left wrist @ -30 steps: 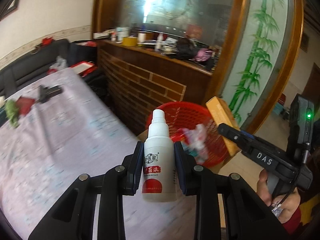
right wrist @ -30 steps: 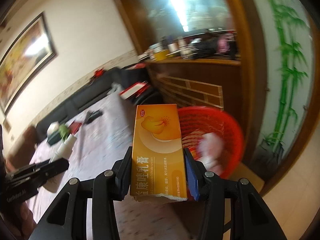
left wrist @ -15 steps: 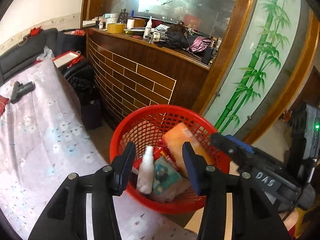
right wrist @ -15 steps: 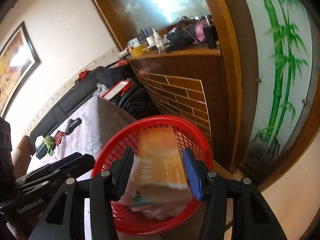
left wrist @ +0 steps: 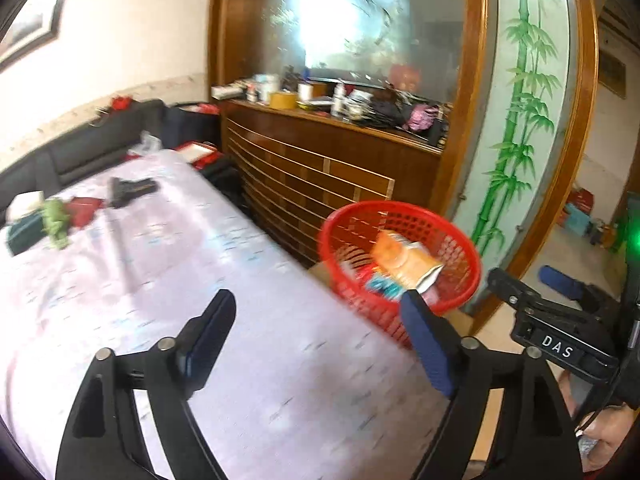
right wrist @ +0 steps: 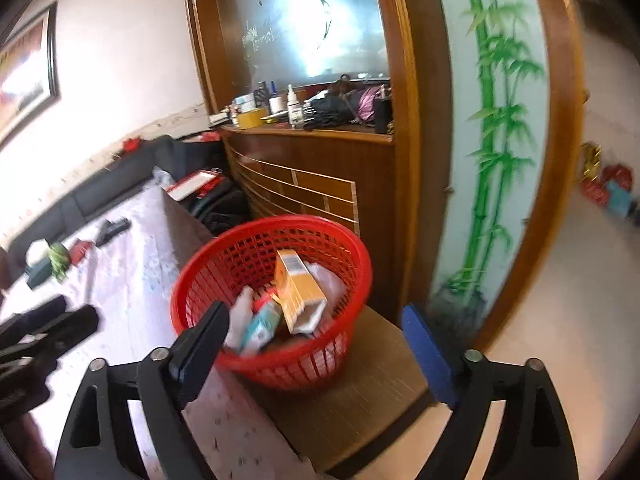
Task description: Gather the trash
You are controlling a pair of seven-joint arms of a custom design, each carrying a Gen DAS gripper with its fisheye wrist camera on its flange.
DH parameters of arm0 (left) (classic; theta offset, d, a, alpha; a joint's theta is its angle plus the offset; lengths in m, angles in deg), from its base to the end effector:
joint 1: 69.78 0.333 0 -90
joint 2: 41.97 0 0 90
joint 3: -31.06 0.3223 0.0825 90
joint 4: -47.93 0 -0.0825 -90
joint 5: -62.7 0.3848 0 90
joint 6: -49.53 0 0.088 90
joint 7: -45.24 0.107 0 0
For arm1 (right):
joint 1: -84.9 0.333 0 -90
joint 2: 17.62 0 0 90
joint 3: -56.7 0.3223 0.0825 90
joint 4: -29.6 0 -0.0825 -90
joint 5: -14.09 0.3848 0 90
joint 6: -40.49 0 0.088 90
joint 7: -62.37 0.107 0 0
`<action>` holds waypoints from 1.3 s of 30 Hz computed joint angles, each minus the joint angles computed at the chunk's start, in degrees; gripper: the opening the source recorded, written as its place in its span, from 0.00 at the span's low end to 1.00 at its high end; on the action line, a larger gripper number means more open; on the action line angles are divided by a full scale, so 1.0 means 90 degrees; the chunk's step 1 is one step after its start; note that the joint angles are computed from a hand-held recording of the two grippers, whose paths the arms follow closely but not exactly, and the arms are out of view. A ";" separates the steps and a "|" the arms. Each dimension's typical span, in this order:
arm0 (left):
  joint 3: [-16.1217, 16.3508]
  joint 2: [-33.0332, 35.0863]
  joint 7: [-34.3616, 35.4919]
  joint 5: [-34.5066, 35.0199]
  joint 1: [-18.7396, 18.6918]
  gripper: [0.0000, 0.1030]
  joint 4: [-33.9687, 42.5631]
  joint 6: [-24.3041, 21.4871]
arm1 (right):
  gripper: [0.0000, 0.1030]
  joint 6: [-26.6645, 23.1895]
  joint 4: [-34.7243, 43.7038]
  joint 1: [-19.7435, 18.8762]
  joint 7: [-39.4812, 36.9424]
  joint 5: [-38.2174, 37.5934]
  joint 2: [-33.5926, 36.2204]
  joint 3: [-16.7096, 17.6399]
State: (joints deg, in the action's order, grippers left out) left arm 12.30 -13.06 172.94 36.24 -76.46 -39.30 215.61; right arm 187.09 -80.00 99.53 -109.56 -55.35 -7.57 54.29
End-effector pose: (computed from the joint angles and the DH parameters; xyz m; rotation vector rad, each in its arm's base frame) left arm 0.7020 -0.2463 0.4836 -1.1770 2.2026 -1.1735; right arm 0.6174 0.1490 0.4536 -1.1341 2.1198 -1.0248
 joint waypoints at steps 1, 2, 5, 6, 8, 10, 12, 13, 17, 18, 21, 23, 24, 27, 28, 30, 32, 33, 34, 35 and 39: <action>-0.0078 -0.0186 0.0124 -0.0126 0.0125 0.87 -0.0347 0.0255 | 0.91 -0.0198 -0.0058 0.0089 0.0056 -0.0056 -0.0042 0.0043; -0.0194 -0.0411 0.0321 -0.0349 0.0296 0.89 -0.0752 0.0511 | 0.92 -0.0410 -0.0101 0.0179 0.0110 -0.0116 -0.0081 0.0095; -0.0445 -0.0815 0.0609 -0.0728 0.0646 0.92 -0.1505 0.1035 | 0.93 -0.1074 -0.0229 0.0442 0.0452 -0.0382 -0.0157 0.0260; -0.0598 -0.0956 0.0793 -0.0910 0.0810 0.92 -0.1791 0.1279 | 0.93 -0.1238 -0.0273 0.0515 0.0567 -0.0466 -0.0172 0.0315; -0.0797 -0.1140 0.1027 -0.1108 0.1000 0.94 -0.2214 0.1788 | 0.93 -0.1447 -0.0398 0.0629 0.0815 -0.0611 -0.0233 0.0409; -0.0984 -0.1330 0.1087 -0.1109 0.1206 0.96 -0.2660 0.2263 | 0.93 -0.1576 -0.0525 0.0715 0.1025 -0.0743 -0.0296 0.0495; -0.1052 -0.1508 0.0957 -0.1032 0.1346 0.96 -0.2988 0.2428 | 0.93 -0.1623 -0.0576 0.0754 0.1039 -0.0775 -0.0322 0.0555; -0.1345 -0.1559 0.0951 -0.1022 0.1653 0.97 -0.3159 0.2558 | 0.93 -0.1661 -0.0582 0.0777 0.1048 -0.0807 -0.0330 0.0579; -0.2268 -0.1581 0.0568 -0.0563 0.2634 0.98 -0.3632 0.3194 | 0.93 -0.1875 -0.0496 0.0856 0.1002 -0.0907 -0.0286 0.0632; -0.2290 -0.1576 0.0489 -0.0446 0.2681 0.99 -0.3708 0.3352 | 0.93 -0.1889 -0.0476 0.0875 0.1045 -0.0947 -0.0270 0.0638; -0.1904 -0.1579 0.0449 -0.0301 0.2322 1.00 -0.3804 0.3733 | 0.93 -0.1908 -0.0385 0.0918 0.1043 -0.0942 -0.0182 0.0645; -0.1562 -0.1572 0.0500 -0.0317 0.1961 1.00 -0.3825 0.3963 | 0.93 -0.1899 -0.0328 0.0946 0.0971 -0.0919 -0.0119 0.0638; -0.1424 -0.1562 0.0501 -0.0300 0.1822 1.00 -0.3845 0.4067 | 0.93 -0.1909 -0.0285 0.0962 0.0925 -0.0887 -0.0077 0.0633; -0.1202 -0.1581 0.0323 -0.0099 0.1628 1.00 -0.3902 0.4126 | 0.93 -0.1861 -0.0210 0.0996 0.0816 -0.0833 0.0001 0.0599; -0.1141 -0.1595 0.0238 -0.0035 0.1580 1.00 -0.3932 0.4132 | 0.93 -0.1873 -0.0197 0.1012 0.0783 -0.0824 0.0011 0.0589; -0.1023 -0.1619 0.0060 0.0106 0.1504 1.00 -0.3961 0.4089 | 0.93 -0.1861 -0.0187 0.1032 0.0732 -0.0818 0.0020 0.0571; -0.0792 -0.1648 0.0017 0.0097 0.1285 1.00 -0.3987 0.4123 | 0.93 -0.1852 -0.0192 0.1054 0.0717 -0.0824 0.0019 0.0564; -0.0713 -0.1658 -0.0024 0.0163 0.1221 1.00 -0.3993 0.4114 | 0.93 -0.1866 -0.0192 0.1067 0.0722 -0.0835 0.0022 0.0563; -0.0523 -0.1661 0.0054 0.0048 0.1016 1.00 -0.3989 0.4186 | 0.93 -0.1860 -0.0198 0.1072 0.0722 -0.0837 0.0018 0.0560; -0.0226 -0.1649 0.0285 -0.0272 0.0663 1.00 -0.3938 0.4268 | 0.93 -0.1846 -0.0197 0.1071 0.0712 -0.0836 0.0018 0.0556; 0.0660 -0.1563 0.1029 -0.1158 -0.0365 1.00 -0.3729 0.4423 | 0.93 -0.1823 -0.0195 0.1071 0.0702 -0.0820 0.0020 0.0548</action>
State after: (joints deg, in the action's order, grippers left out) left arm 18.25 -27.13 182.21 25.82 -79.74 -72.86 255.41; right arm 170.69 -81.76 109.17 -103.25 -62.73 -7.39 59.22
